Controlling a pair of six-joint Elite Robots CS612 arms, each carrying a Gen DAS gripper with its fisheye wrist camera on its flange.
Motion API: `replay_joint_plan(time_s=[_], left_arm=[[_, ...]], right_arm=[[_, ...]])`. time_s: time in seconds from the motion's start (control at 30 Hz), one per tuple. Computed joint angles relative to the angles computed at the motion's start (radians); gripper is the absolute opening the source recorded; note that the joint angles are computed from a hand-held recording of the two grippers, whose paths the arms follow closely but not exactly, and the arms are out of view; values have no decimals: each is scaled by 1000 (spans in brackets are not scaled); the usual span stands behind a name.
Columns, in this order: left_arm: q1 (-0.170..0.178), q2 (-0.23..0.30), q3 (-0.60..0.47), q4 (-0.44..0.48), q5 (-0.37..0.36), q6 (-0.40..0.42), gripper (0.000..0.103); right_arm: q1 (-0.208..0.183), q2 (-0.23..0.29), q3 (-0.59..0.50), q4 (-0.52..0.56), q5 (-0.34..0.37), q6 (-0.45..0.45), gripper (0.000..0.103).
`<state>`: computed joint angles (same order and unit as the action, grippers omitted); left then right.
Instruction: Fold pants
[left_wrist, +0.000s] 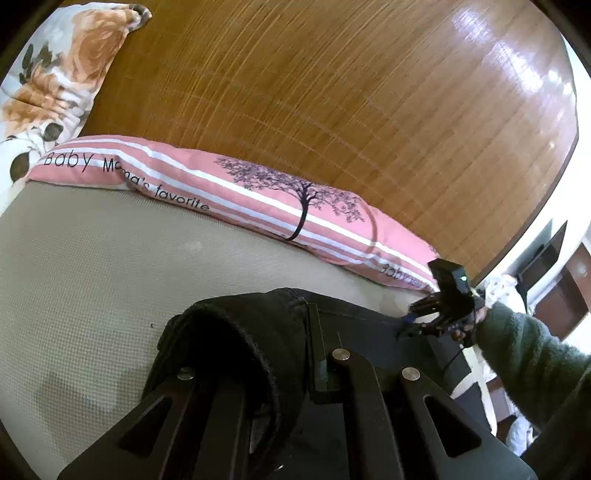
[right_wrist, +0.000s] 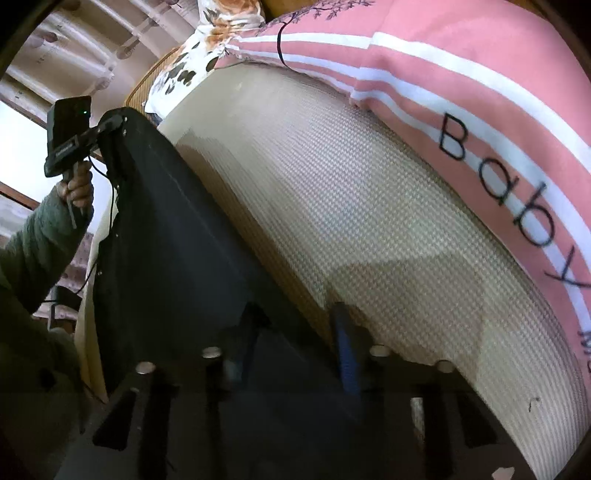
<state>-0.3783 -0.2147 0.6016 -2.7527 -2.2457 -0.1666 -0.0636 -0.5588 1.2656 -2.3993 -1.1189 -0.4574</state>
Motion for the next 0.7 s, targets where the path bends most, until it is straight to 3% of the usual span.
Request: replay_joint_plan(time_s=[0.13,0.3,0.37,0.43,0.53,0.7], left_arm=[[-13,-3,-2,27,84,33,6],[-68,-51,95,-25,387,217,6],[-80,-58,114,-35,449,249,6],[-83,-72,150,-87,458,259,6],[-75,-104,207,-144,424,240,6],[-57,-196,374,-270,336,263,6]], right_arm=[[16,-26,59,-112,-99,75,15],[68,-64,171,-387,-327,201,12],[96,-76,211,-483,-449,258,11],[120,-94,251,-550,-548,301,10],[146,-131,317,-631,-627,356,9],[187,-205,436,-723,-685,464,8]])
